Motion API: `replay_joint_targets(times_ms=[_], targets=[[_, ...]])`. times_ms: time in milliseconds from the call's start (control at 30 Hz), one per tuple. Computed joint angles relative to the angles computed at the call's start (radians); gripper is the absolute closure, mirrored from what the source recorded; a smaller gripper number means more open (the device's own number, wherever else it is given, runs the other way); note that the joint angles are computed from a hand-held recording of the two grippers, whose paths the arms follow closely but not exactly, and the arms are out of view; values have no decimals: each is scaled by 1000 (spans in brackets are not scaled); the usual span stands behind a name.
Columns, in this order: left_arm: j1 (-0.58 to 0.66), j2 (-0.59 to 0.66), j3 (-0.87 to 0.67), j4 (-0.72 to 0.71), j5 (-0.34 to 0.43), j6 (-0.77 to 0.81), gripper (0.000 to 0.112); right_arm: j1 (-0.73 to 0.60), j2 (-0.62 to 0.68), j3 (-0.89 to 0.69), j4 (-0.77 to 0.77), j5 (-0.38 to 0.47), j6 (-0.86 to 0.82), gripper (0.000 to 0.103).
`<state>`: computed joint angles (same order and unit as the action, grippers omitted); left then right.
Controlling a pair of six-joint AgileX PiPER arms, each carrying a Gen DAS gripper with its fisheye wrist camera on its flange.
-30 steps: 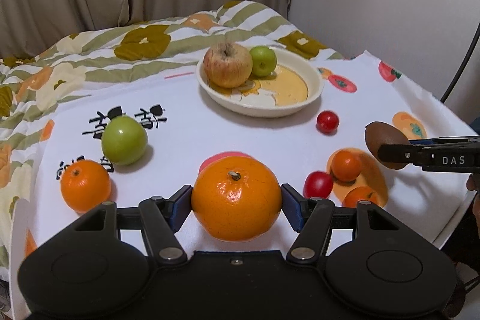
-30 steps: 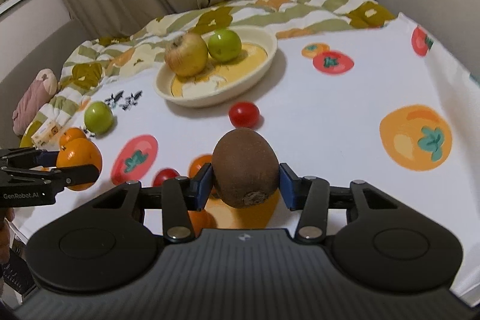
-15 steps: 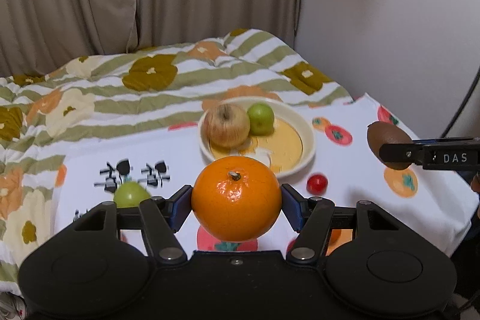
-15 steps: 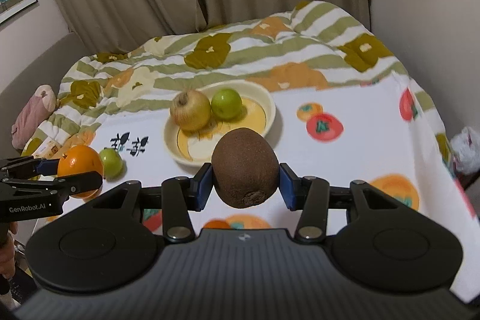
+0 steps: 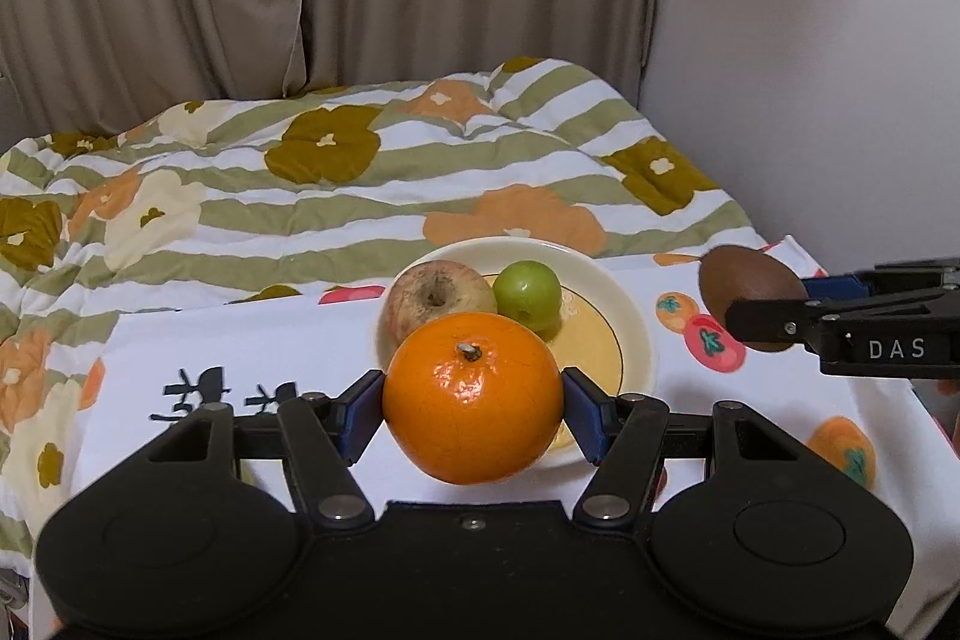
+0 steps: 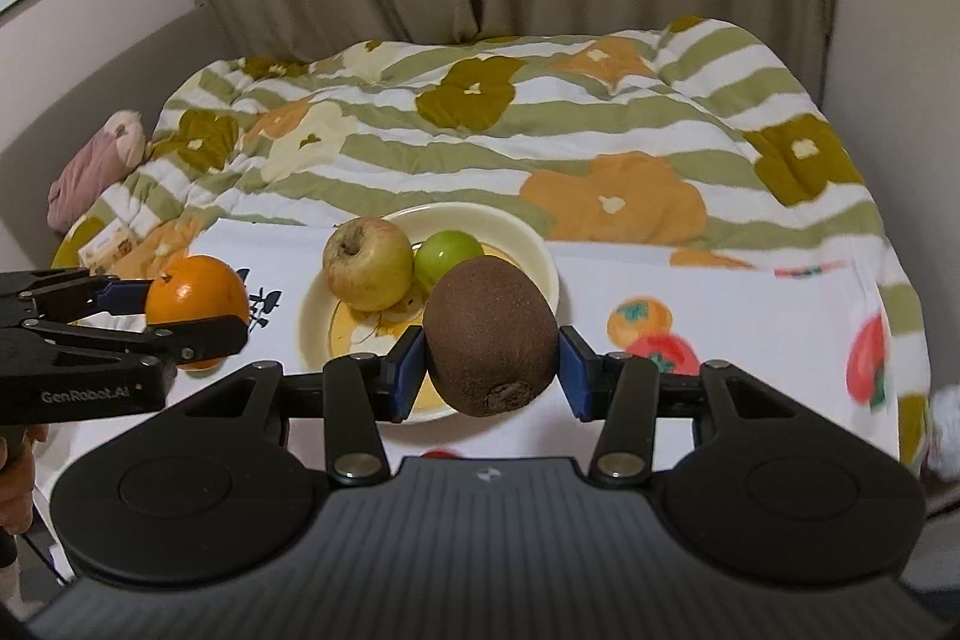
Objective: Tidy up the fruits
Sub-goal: 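Carry the orange and kiwi over the cream bowl with both grippers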
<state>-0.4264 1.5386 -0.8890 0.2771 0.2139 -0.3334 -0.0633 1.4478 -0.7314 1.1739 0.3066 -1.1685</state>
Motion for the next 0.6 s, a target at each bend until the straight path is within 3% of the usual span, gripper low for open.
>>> replay_joint_targets(times_ms=[100,233,600], targets=[[-35,77,-61,149,18,-169,45,-30,85,-65,49,44,-98,42],[-70,176,-141,224,39,-264,45,-62,186,-146,52,93,-155,42],[-126,398,-349,201,120,-243,45,-120,356,-289,-1,171,-166,41]])
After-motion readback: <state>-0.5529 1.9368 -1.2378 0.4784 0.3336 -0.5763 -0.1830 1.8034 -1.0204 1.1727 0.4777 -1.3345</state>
